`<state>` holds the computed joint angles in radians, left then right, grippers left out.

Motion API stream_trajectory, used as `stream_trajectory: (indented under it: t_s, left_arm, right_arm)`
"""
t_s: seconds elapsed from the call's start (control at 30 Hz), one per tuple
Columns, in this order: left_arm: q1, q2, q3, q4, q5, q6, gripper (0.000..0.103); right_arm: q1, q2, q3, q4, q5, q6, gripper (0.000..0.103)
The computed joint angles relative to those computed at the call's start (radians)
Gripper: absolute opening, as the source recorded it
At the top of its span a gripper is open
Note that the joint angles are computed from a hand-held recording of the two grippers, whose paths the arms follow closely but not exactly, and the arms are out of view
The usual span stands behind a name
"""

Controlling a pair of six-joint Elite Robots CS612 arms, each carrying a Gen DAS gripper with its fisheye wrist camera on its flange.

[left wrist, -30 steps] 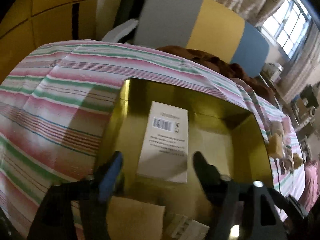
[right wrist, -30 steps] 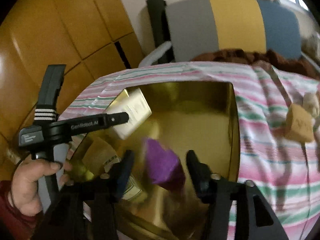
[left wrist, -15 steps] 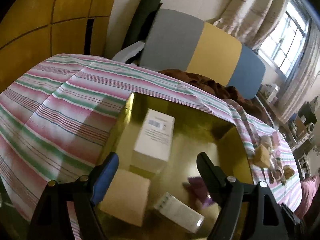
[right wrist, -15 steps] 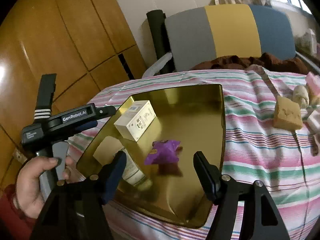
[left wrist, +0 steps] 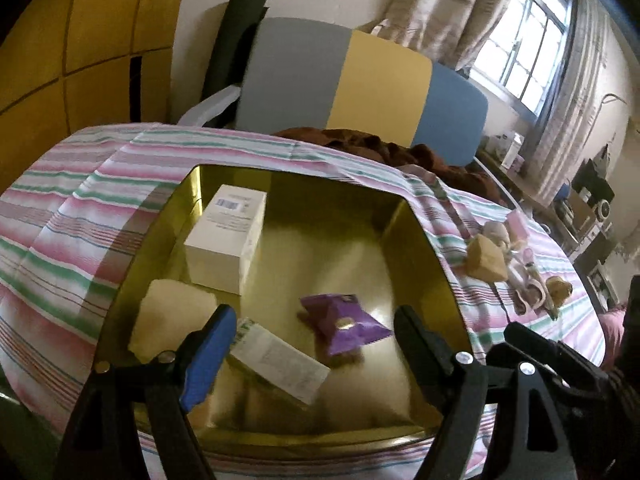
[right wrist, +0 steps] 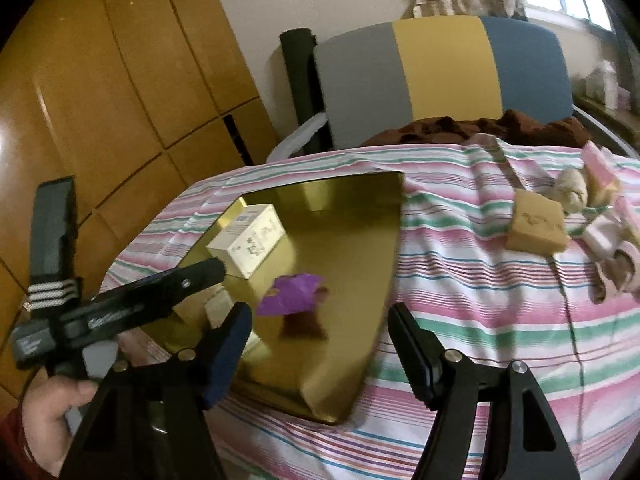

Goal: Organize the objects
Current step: 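Carry the box and purple packet to the gold tray and release both, then move both tools back toward the pile and the pink-white sock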

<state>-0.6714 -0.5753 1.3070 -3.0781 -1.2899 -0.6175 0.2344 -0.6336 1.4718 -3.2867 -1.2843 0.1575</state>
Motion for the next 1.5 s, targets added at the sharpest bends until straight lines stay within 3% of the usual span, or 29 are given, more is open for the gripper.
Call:
stream_trajectory:
  t_s: [0.4, 0.73, 0.93, 1.2, 1.5]
  left_arm:
    - [-0.045, -0.013, 0.012, -0.087, -0.002, 0.138, 0.082]
    - [-0.078, 0.008, -0.041, -0.04, -0.087, 0.206, 0.082]
    - [-0.099, 0.024, -0.079, 0.015, -0.16, 0.234, 0.082]
    - [-0.121, 0.049, -0.132, 0.073, -0.206, 0.276, 0.082]
    - [-0.13, 0.069, -0.174, 0.123, -0.205, 0.297, 0.082]
  right_arm:
    - [-0.035, -0.019, 0.063, -0.073, -0.066, -0.006, 0.071]
    - [-0.099, -0.034, 0.142, -0.056, -0.146, 0.045, 0.071]
    - [-0.137, -0.029, 0.166, -0.068, -0.154, 0.052, 0.071]
    - [-0.181, 0.004, 0.095, -0.077, -0.218, 0.003, 0.072]
    - [-0.198, 0.061, -0.038, 0.014, -0.271, -0.042, 0.073]
